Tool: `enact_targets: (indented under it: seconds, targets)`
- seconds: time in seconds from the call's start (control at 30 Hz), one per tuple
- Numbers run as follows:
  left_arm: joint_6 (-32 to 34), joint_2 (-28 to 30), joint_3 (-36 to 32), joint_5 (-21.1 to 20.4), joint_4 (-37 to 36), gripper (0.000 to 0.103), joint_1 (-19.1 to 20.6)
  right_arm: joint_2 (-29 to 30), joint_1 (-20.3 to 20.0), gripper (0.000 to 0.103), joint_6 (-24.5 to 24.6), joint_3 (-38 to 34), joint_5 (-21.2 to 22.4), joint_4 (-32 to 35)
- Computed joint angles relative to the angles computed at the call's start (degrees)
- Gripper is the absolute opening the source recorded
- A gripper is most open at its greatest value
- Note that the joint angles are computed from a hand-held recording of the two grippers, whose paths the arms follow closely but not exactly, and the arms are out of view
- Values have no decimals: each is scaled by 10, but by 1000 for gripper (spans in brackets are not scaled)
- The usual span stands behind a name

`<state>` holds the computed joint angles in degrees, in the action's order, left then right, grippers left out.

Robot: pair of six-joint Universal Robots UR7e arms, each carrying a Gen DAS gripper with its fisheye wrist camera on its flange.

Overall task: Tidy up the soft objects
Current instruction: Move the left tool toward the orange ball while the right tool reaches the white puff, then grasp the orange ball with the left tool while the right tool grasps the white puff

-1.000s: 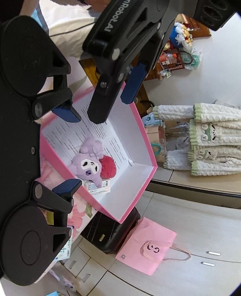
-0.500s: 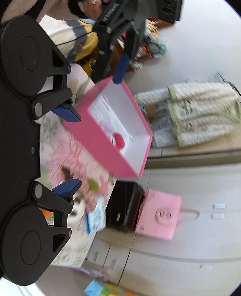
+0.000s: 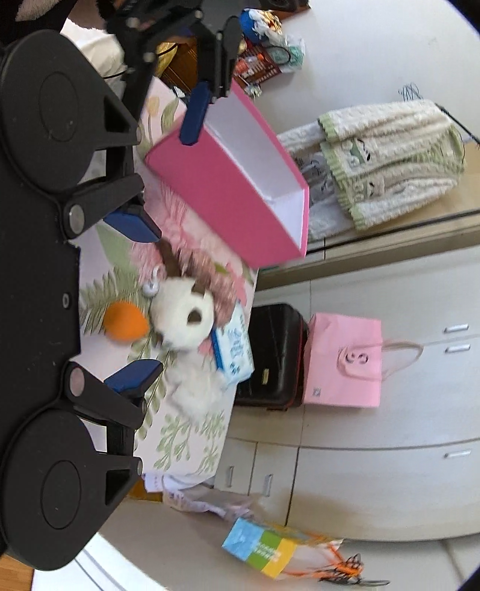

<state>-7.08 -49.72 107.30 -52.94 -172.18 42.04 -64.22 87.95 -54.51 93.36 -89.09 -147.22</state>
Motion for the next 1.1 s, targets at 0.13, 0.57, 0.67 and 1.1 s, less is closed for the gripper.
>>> enact_targets:
  seconds: [0.13, 0.57, 0.67, 1.1]
  targets:
    - [13, 40, -36, -20, -4, 75, 19, 17, -19, 75, -16, -8, 18, -30]
    - [55, 159, -129, 10, -49, 74, 58, 120, -42, 75, -67, -103, 51, -61]
    - [61, 179, -144, 12, -67, 74, 63, 146, -42, 75, -57, -136, 60, -53]
    - [67, 231, -184, 61, -107, 64, 70, 245, -37, 80, -17, -258, 39, -8]
